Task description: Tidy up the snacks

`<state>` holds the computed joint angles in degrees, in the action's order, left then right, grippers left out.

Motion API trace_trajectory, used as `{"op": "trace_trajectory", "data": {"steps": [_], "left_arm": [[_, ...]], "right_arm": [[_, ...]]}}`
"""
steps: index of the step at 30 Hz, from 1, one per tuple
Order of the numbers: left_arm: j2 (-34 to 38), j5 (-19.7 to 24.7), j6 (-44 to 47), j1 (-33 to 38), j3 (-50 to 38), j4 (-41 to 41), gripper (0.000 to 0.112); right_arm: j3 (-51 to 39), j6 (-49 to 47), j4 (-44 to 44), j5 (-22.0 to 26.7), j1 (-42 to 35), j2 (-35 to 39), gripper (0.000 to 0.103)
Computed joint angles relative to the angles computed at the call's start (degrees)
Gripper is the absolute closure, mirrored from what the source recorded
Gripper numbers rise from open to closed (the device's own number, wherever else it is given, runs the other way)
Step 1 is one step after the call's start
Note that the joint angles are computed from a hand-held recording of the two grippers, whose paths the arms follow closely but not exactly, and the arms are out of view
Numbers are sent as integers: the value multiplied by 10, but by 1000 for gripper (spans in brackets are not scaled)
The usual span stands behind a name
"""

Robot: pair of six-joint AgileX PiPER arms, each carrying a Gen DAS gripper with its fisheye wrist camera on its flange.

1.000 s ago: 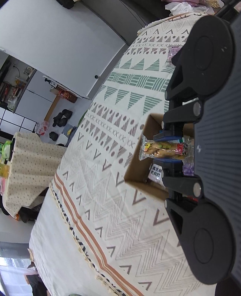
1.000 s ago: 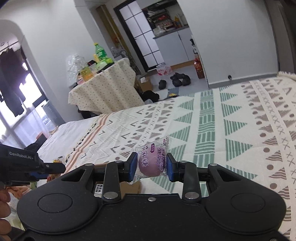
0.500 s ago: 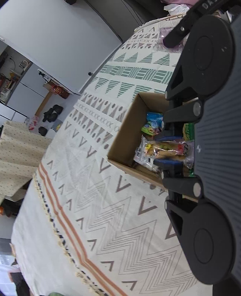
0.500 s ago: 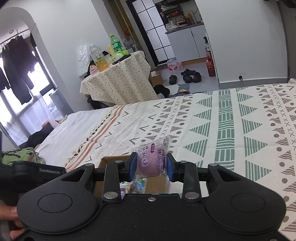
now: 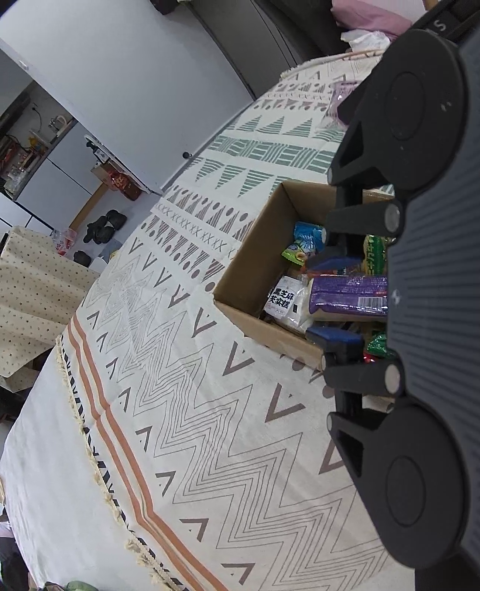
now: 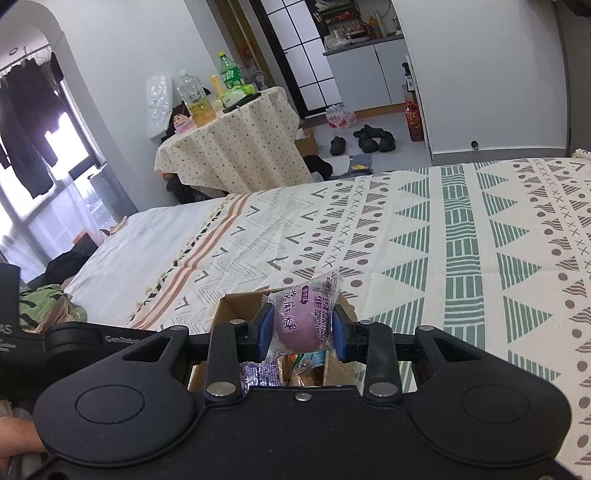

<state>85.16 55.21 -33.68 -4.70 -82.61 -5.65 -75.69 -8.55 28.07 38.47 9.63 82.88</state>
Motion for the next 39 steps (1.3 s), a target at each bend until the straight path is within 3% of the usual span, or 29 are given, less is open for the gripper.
{"op": "trace_trajectory", "data": {"steps": [8,14,26,29,33,39], "left_arm": [[-20,-2,23,26,6,-30,50],[-36,-1,39,44,13,-40,35],[-66,12,82,74,39,-83,30],[-75,17,83,77,43,-84,28],[-88,25,88,77,44,-84,27],[-100,50,83,59,29,-67,22]], "right_arm": [[-40,91,-80,6,40,22,70],[-73,139,-120,15,65,34,70],[-49,214,-179,34,106,5,69],[-40,223,-178,42,114,-4,63],[-22,249,-191,37,115,-26,43],[-14,261,-203,50,96,-62,34]]}}
